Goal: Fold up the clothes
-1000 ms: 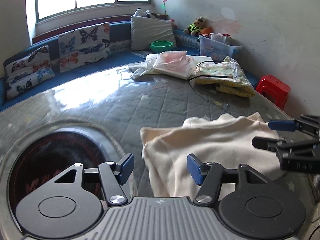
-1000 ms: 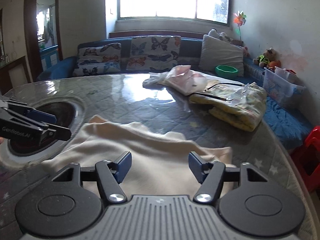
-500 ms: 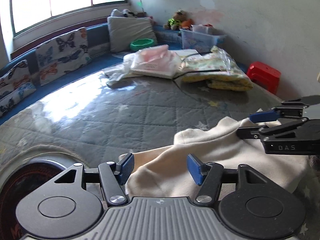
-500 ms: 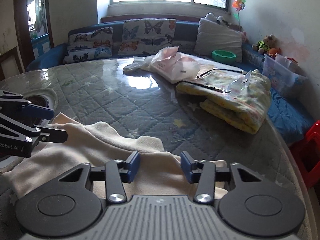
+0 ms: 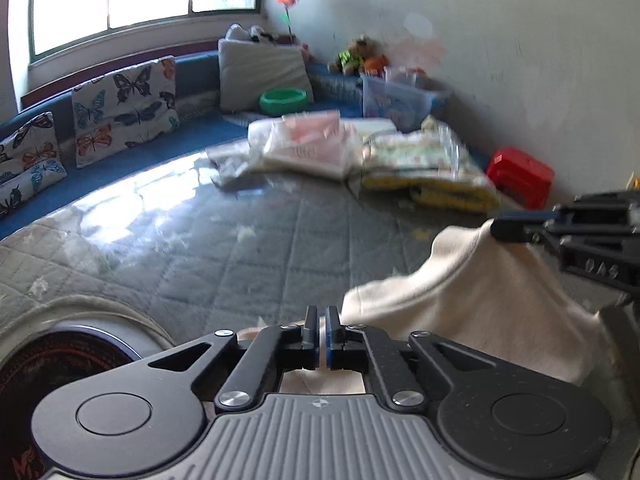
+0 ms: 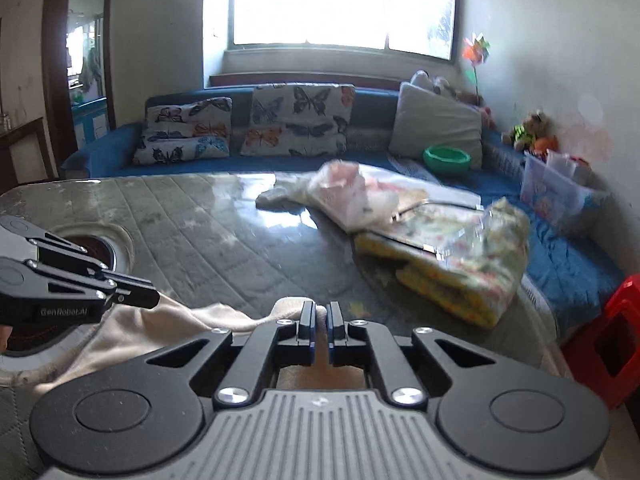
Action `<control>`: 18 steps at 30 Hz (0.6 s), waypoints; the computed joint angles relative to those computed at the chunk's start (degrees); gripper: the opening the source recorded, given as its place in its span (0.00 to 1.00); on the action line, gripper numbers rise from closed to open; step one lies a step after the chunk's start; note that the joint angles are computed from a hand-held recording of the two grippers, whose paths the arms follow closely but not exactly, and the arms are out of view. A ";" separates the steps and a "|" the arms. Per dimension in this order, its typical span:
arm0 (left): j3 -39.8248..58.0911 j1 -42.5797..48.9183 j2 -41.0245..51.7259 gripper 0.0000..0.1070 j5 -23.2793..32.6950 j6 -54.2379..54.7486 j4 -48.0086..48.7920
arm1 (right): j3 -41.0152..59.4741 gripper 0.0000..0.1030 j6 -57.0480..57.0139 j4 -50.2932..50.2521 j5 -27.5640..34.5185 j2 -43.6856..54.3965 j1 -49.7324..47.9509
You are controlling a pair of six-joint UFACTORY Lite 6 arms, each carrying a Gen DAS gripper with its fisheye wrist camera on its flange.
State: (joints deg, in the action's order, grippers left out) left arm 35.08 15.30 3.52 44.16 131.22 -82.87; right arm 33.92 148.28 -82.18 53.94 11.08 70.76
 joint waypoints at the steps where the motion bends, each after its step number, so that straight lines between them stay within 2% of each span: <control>1: 0.12 0.85 -0.60 0.02 1.12 -0.84 1.04 | 0.20 0.06 -0.76 -0.11 -0.39 0.06 -0.48; 3: -0.70 2.32 -1.99 0.02 3.16 0.11 2.72 | 0.68 0.09 -1.83 -0.12 -1.26 0.81 -1.44; 5: -2.03 2.39 -2.88 0.03 2.59 2.81 1.89 | 0.42 0.09 -0.79 -0.66 -2.97 1.84 -1.91; 7: -1.95 1.28 -1.60 0.09 0.96 3.90 1.18 | -0.43 0.15 2.58 -2.86 -4.60 3.19 -1.90; 9: -2.14 0.51 -0.23 0.25 -0.10 6.56 -0.64 | -0.49 0.52 3.75 -3.53 -4.80 3.96 -1.88; 10: -2.37 -0.04 0.26 0.30 -0.84 8.14 -1.84 | -0.45 0.54 4.81 -4.16 -4.57 4.83 -1.92; 11: -2.39 -0.73 0.74 0.40 -1.63 8.90 -2.47 | -0.20 0.54 5.47 -4.60 -4.46 5.97 -2.20; 12: -2.46 -1.13 1.40 0.45 -1.91 10.21 -3.30 | -0.10 0.54 5.84 -5.40 -5.12 6.58 -2.95; 13: -2.77 -1.50 1.86 0.45 -2.22 12.06 -4.62 | -0.19 0.54 6.59 -6.66 -6.06 6.96 -3.88; 15: -2.96 -2.98 2.95 0.45 -3.73 14.58 -6.98 | -0.72 0.48 10.27 -11.61 -9.60 8.29 -6.68; 17: -2.83 -3.92 4.67 0.44 -4.60 16.67 -9.15 | -1.08 0.33 13.02 -14.74 -10.85 9.11 -7.52; 18: -2.90 -4.28 5.46 0.34 -4.95 18.03 -10.57 | -0.91 0.20 12.93 -14.55 -10.46 9.31 -7.01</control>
State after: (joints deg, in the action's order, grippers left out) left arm 32.18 11.03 8.98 39.21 149.25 -93.44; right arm 33.02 161.21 -96.73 43.48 20.40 63.75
